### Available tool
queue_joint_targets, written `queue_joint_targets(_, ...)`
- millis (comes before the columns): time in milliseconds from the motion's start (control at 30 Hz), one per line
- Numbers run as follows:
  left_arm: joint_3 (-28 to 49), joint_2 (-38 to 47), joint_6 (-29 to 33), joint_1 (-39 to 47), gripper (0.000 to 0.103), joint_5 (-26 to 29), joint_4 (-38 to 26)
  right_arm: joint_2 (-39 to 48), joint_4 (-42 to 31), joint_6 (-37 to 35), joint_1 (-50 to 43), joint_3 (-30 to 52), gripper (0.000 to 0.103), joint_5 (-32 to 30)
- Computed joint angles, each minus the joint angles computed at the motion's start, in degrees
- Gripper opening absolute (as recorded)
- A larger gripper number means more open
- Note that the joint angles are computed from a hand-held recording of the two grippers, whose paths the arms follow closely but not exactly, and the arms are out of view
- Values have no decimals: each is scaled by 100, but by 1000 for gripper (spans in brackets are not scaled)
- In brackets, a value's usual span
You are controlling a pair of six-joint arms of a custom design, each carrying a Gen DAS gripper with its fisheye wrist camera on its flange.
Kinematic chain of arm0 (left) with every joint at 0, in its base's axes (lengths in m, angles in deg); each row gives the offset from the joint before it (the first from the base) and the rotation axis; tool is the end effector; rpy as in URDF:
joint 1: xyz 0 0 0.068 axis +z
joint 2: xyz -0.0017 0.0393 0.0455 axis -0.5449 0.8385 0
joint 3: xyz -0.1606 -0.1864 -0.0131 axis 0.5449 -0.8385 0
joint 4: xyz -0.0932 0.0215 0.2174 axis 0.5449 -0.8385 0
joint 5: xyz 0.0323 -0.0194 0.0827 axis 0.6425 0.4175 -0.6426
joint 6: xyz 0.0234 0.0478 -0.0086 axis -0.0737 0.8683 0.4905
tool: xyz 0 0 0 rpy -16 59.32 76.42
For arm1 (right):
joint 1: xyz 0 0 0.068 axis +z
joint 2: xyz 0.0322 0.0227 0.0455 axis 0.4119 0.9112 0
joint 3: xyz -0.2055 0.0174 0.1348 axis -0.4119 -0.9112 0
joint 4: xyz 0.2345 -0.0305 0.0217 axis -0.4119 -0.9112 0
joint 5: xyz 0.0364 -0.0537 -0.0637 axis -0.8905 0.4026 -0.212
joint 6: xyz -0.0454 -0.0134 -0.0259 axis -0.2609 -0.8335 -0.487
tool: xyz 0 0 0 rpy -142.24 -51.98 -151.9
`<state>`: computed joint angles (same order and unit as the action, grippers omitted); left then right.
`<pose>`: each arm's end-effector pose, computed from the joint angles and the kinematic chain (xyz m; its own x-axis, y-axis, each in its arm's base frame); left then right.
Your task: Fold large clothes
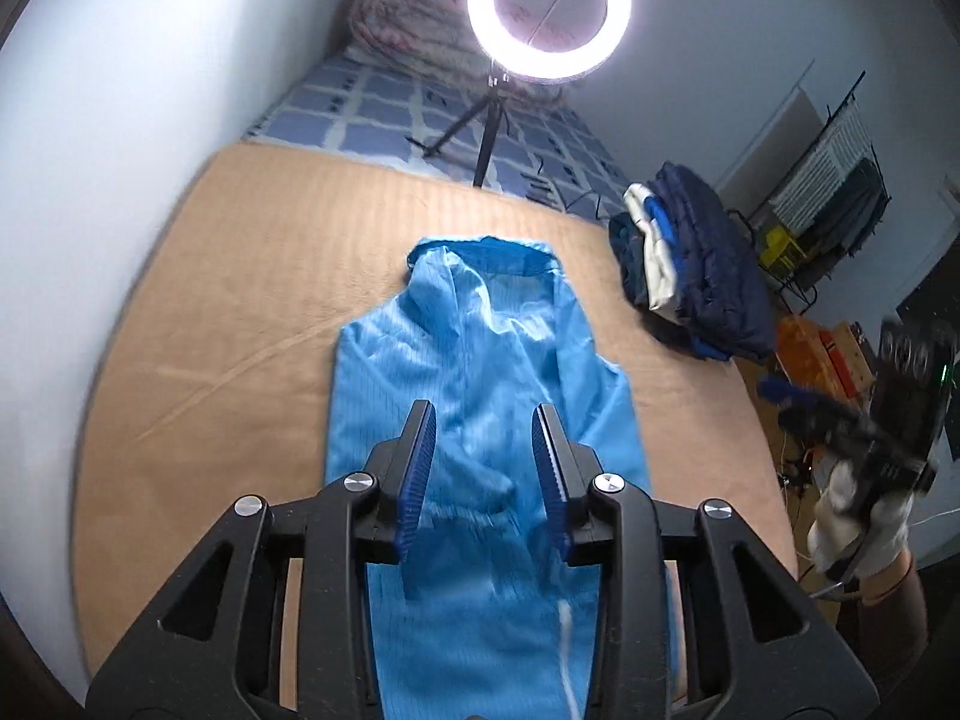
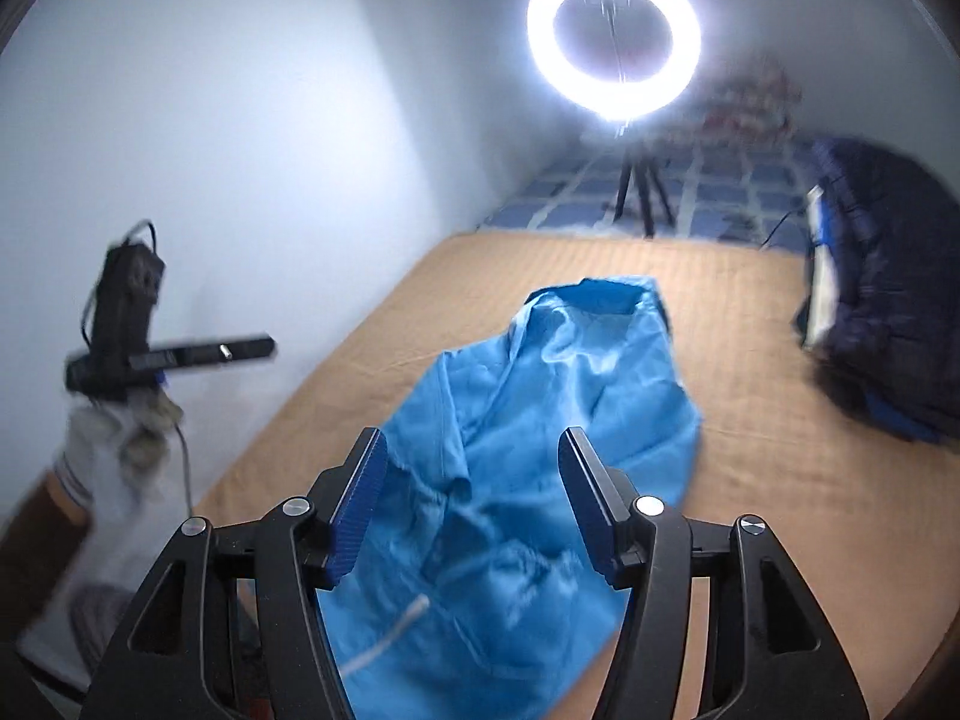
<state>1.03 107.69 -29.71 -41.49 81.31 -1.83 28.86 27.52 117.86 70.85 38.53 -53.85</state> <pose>0.3546 -0.0713 0.2548 -0.8175 0.1746 -0.5488 0.4440 0.7979 -0.4077 0.1523 0.1550 0.3137 -0.7675 0.1075 -0.6319 -0.2293 0.8745 0.4274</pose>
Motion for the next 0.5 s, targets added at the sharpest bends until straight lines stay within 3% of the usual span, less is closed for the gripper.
queue_joint_targets(133, 1070, 1650, -251, -102, 33, 244, 328, 1426, 1213, -289, -1277, 215, 59, -1357)
queue_joint_targets(267, 2396, 3078, -314, -237, 33, 248, 401, 3103, 2050, -289, -1847, 953, 59, -2139)
queue_joint_targets(367, 3276, 3895, -273, -322, 33, 299, 299, 4464, 2146, -238, -2057, 1966, 57, -2445)
queue_joint_targets(500, 4196, 4723, -120, -377, 33, 302, 74, 6092, 1807, -338, -2210, 3606, 43, -2747)
